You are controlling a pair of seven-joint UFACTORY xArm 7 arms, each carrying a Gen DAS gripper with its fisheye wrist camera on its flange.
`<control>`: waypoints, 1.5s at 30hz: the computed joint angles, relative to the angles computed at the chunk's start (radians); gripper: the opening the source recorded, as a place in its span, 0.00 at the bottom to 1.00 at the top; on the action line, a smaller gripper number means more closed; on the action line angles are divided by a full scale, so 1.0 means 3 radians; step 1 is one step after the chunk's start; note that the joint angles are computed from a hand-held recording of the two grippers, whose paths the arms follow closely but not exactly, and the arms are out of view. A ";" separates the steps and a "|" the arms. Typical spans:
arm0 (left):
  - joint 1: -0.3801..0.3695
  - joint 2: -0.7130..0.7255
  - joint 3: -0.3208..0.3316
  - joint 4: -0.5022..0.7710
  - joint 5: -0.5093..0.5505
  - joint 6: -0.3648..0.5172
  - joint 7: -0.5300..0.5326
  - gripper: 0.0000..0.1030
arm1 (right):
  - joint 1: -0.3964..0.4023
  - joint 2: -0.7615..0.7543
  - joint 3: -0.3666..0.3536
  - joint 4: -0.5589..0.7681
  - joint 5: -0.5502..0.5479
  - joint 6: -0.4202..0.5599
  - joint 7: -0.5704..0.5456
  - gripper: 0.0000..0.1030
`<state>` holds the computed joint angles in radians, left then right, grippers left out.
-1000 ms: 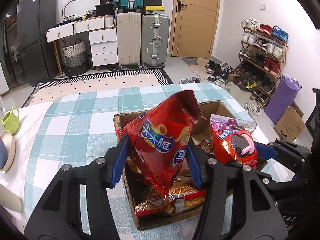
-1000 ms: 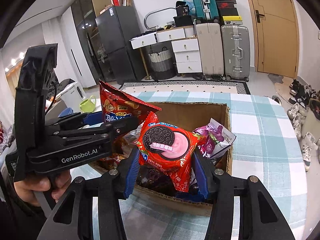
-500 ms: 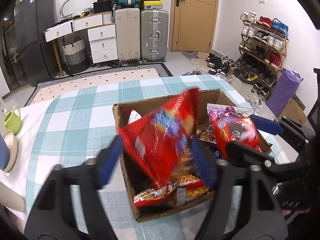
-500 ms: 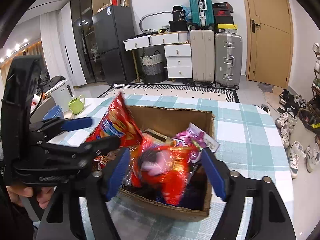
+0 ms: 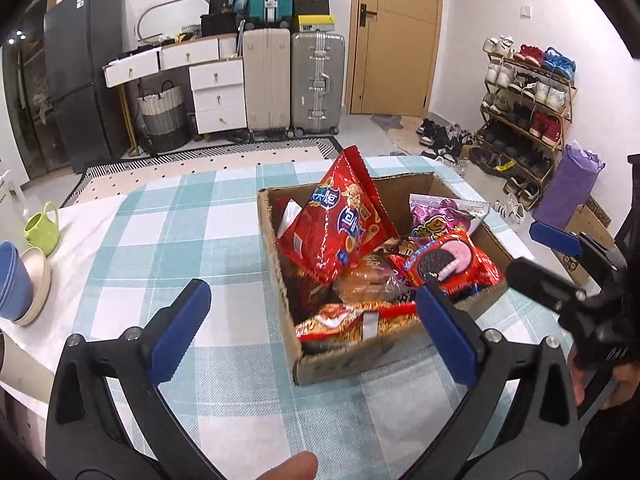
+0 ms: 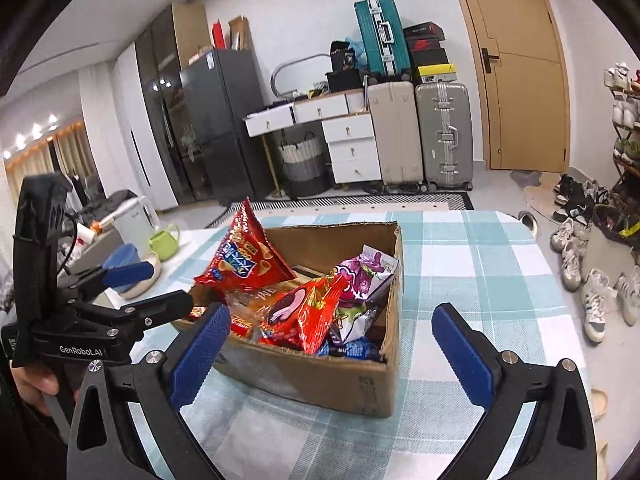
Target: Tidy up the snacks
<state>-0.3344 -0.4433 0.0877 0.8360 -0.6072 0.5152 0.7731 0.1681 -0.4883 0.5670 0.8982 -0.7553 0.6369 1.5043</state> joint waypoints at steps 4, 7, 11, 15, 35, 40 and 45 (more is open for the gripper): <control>-0.0035 -0.0243 0.0094 -0.0214 -0.0084 -0.0014 0.0135 0.99 | -0.0012 -0.0082 0.0121 -0.0050 -0.0137 -0.0007 0.0085 0.99; -0.0058 -0.0441 0.0134 -0.0411 -0.0113 -0.0115 0.0200 0.99 | -0.0028 -0.0097 0.0229 -0.0046 -0.0198 0.0002 0.0154 0.99; -0.0132 -0.0657 0.0199 -0.0664 -0.0069 -0.0281 0.0241 0.99 | -0.0064 -0.0105 0.0370 -0.0068 -0.0325 0.0005 0.0275 0.99; -0.0251 -0.0825 0.0350 -0.0861 -0.0094 -0.0281 0.0285 0.99 | -0.0072 -0.0101 0.0480 -0.0094 -0.0436 0.0023 0.0390 0.99; -0.1090 -0.1289 0.1085 -0.1423 -0.0304 -0.1172 0.0652 0.99 | -0.0042 -0.0302 0.0618 -0.0284 -0.0801 0.0114 0.0837 0.99; -0.1269 -0.1367 0.1224 -0.1486 -0.0140 -0.1331 0.0585 0.99 | -0.0053 -0.0316 0.0632 -0.0303 -0.0769 0.0113 0.0808 0.99; -0.1347 -0.1381 0.1316 -0.1496 0.0047 -0.1374 0.0435 0.99 | -0.0057 -0.0364 0.0650 -0.0337 -0.0741 0.0105 0.0794 0.99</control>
<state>-0.7385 -0.8575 0.4824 0.3872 -0.5931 0.1031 0.9035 0.1511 -0.5974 0.7621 0.7971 -0.9775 0.6686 1.7425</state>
